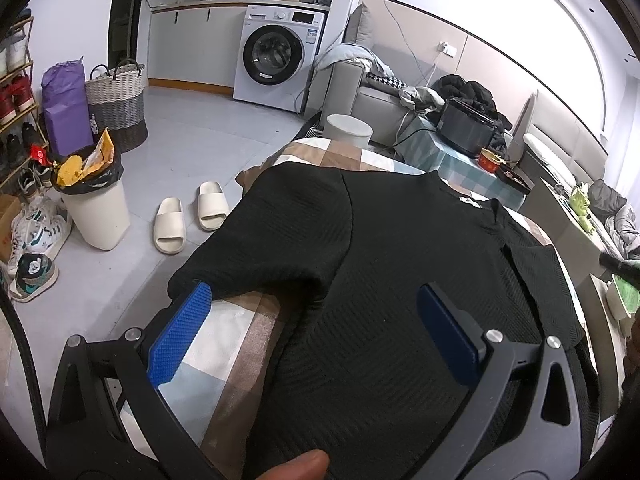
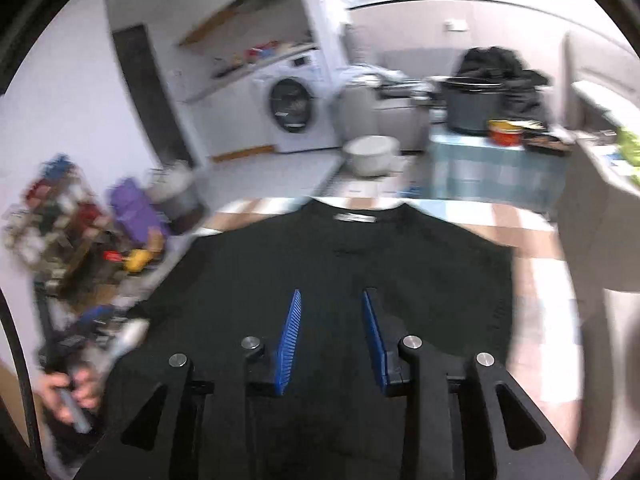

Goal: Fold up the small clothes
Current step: 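Open the right tool and release the folded side onto the sweater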

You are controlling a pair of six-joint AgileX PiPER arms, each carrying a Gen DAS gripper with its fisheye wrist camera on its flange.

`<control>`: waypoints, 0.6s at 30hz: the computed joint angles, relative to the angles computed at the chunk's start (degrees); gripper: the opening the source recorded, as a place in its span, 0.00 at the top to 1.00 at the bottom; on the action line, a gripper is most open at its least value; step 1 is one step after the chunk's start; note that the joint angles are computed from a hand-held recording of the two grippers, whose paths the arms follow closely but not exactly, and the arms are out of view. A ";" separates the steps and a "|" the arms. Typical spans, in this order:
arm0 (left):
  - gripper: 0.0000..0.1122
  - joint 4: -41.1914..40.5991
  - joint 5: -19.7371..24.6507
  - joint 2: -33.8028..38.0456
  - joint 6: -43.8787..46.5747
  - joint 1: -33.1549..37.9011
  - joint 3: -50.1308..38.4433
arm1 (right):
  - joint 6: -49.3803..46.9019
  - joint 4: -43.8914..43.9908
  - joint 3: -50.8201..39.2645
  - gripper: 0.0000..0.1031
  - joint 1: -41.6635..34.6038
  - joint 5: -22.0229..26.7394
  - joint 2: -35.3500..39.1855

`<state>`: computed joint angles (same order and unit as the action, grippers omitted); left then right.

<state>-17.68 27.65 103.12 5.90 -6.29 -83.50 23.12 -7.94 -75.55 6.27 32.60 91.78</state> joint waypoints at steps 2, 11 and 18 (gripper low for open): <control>0.09 -0.39 0.27 -0.22 0.46 0.13 0.09 | 6.62 -6.07 2.33 0.70 0.01 2.95 -0.22; 0.09 1.24 -0.08 -0.51 -1.21 -0.11 0.57 | 6.32 -2.71 17.26 0.70 -4.96 -1.55 -1.20; 0.09 -3.10 4.09 0.59 -2.65 3.81 -0.26 | 2.22 1.58 14.95 0.70 -4.90 -3.08 2.92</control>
<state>-20.77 31.74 103.71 3.26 -2.48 -83.77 25.34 -6.36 -60.59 1.37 29.52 94.70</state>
